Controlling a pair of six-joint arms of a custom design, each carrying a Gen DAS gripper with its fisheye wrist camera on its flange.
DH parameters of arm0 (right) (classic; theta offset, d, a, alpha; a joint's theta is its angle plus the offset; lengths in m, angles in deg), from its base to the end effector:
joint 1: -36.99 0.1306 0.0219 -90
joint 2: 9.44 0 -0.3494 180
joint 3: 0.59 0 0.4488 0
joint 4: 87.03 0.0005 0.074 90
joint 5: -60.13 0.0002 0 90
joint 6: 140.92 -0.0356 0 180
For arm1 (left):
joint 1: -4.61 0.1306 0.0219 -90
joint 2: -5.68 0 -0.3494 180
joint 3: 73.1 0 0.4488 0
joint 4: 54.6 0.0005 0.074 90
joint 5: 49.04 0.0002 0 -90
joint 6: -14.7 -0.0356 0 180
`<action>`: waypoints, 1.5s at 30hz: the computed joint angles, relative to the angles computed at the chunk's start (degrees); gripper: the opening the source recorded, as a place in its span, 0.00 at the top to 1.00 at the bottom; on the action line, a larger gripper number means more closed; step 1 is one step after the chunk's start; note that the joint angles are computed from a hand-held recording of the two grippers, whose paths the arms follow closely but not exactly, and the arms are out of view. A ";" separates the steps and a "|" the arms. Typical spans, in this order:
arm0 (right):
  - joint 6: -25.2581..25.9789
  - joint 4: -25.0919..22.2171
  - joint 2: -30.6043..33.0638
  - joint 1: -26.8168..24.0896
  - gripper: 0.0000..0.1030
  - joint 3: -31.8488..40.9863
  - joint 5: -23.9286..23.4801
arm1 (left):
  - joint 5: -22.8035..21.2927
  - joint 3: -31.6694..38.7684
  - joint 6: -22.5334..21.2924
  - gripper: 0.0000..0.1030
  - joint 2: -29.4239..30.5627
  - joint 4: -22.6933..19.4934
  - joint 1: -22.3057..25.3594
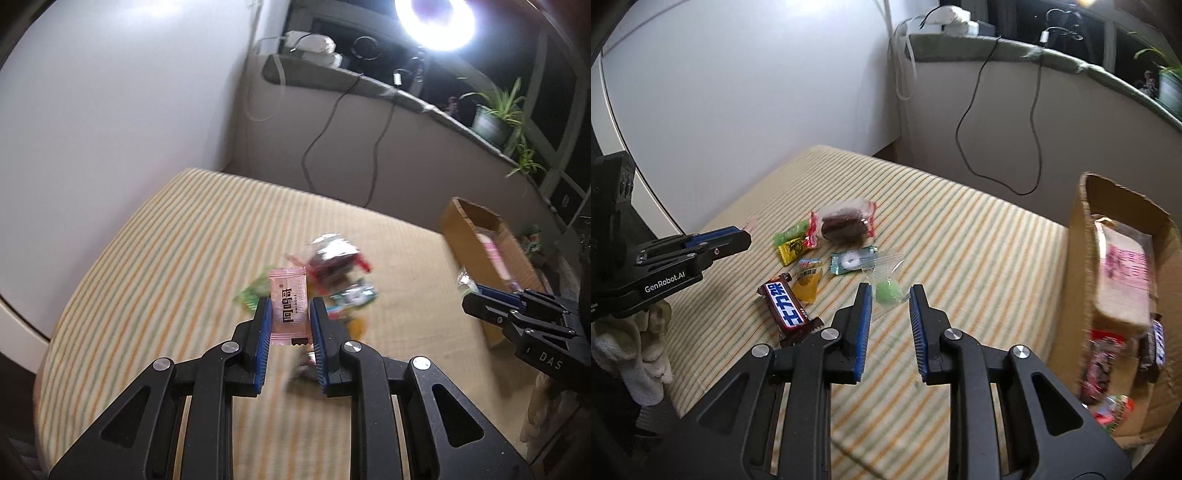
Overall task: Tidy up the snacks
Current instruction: 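Carry the pink candy and green candy into the box and open both tools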
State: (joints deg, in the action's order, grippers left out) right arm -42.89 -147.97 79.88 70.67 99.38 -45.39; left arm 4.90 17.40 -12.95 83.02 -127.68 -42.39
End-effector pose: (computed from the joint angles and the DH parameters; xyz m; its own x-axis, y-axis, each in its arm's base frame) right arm 0.4343 0.3002 0.4795 -0.5394 -0.5212 -0.6614 -0.7594 0.6405 0.1146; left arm 0.3107 -0.3032 0.4846 -0.6193 -0.3858 -0.6838 -0.3418 0.9166 -0.2076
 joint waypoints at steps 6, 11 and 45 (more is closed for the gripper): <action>-0.13 0.55 -3.54 -3.70 0.79 -1.87 -0.62 | 0.57 4.61 -3.71 0.81 4.02 3.29 -1.22; -0.68 1.39 -5.86 -7.63 0.79 -3.55 -1.53 | 2.08 8.77 -6.77 0.81 8.17 6.08 -2.23; 0.16 0.66 -7.48 -23.09 0.79 -6.50 -1.69 | 11.57 39.30 -21.06 0.81 35.16 8.57 -4.41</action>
State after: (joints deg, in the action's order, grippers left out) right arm -42.73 -147.31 72.40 47.58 92.87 -47.08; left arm 16.47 56.70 -34.01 118.19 -119.12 -46.81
